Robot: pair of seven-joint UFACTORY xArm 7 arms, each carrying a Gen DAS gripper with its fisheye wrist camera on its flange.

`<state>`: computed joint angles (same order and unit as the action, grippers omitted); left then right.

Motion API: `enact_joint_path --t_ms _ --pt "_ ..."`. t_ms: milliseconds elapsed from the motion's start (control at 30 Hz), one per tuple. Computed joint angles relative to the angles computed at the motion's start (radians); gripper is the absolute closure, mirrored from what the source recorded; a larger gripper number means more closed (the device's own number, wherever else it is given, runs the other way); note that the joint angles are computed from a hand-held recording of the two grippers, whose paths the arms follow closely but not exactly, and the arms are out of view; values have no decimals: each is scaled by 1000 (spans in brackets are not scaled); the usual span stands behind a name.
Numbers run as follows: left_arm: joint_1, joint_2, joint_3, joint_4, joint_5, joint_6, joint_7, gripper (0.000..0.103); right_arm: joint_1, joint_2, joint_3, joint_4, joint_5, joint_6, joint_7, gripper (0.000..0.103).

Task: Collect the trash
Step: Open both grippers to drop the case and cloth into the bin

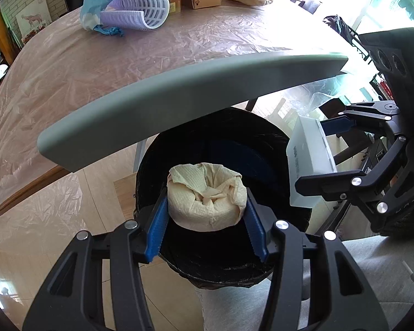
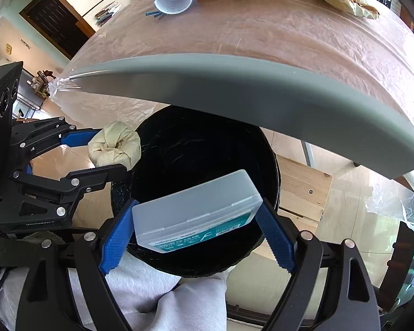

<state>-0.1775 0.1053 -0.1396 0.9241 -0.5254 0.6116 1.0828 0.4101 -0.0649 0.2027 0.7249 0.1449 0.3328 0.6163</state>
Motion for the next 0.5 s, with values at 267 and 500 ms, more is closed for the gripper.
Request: enact_joint_path --t_ms 267,500 --pt "1 17 -4 8 21 -14 -2 51 -5 23 2 12 -39 3 37 19" --pt "4 20 -6 5 28 -21 3 51 -6 32 2 19 -57 6 64 19"
